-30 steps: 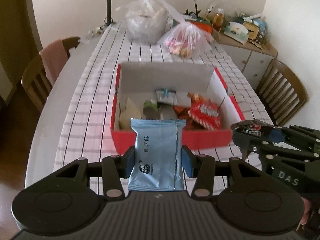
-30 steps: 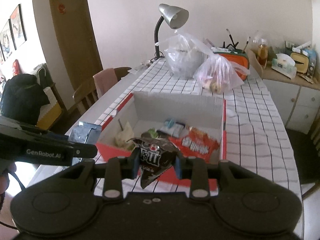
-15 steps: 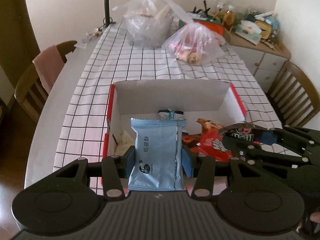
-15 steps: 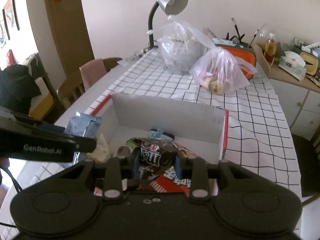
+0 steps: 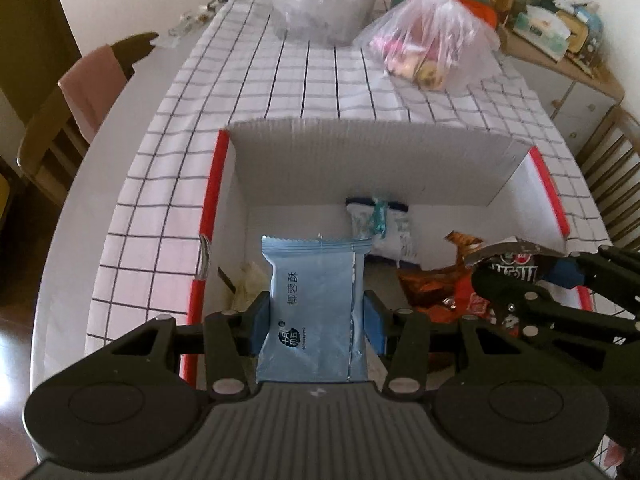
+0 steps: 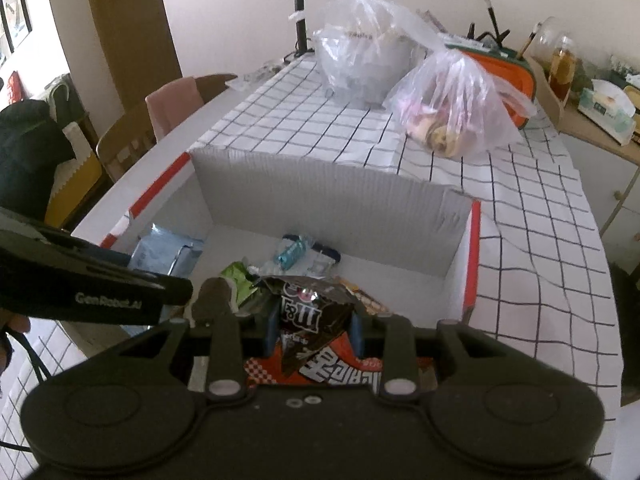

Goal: Organize snacks
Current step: 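Lower both packs into the red box and open both grippers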

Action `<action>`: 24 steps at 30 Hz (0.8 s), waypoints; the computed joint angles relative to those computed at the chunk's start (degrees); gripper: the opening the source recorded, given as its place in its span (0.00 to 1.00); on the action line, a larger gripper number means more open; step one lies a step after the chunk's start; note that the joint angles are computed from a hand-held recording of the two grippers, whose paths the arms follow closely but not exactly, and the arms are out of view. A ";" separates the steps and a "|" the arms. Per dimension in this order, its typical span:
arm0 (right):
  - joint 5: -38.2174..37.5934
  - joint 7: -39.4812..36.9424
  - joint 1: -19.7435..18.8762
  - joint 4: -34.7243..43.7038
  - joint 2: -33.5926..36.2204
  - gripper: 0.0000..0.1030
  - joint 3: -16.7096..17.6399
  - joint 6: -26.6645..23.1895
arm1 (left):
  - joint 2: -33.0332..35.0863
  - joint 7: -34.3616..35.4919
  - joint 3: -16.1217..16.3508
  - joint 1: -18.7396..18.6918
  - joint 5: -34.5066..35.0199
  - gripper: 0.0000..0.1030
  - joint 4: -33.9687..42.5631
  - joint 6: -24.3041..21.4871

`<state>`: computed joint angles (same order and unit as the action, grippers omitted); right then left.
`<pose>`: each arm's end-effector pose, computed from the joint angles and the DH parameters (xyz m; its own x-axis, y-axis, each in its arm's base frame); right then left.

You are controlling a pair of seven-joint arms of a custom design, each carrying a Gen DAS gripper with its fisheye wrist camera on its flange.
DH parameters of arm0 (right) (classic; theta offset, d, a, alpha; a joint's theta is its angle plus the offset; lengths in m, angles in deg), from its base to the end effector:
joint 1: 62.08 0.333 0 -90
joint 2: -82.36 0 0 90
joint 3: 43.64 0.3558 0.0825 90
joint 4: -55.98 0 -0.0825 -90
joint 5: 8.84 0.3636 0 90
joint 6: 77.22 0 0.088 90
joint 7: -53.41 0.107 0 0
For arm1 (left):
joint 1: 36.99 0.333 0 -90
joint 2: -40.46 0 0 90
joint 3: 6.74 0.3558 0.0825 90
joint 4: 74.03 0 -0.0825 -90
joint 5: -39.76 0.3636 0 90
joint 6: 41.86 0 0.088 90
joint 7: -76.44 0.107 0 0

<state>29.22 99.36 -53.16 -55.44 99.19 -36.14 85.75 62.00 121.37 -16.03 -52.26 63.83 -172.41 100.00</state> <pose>0.6296 0.1435 0.4429 0.4714 -0.8763 -0.0993 -0.7065 -0.3078 -0.6373 0.6283 -0.2718 0.4601 0.0935 -0.9953 0.0268 -0.8879 -0.0955 -0.4500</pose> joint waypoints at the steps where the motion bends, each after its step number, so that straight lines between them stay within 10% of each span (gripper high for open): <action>1: 0.07 -0.04 -0.03 -0.03 0.05 0.34 0.04 -0.15 | 0.32 0.07 -0.02 0.04 -0.16 0.46 0.12 -0.13; 24: 9.12 -5.49 0.35 -6.15 -6.40 0.79 0.83 2.40 | -5.12 -3.51 0.12 0.17 1.71 0.64 -7.75 5.73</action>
<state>38.34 93.87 -52.80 -61.58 92.79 -35.31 88.15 56.88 117.86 -15.91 -52.09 65.54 -180.16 105.72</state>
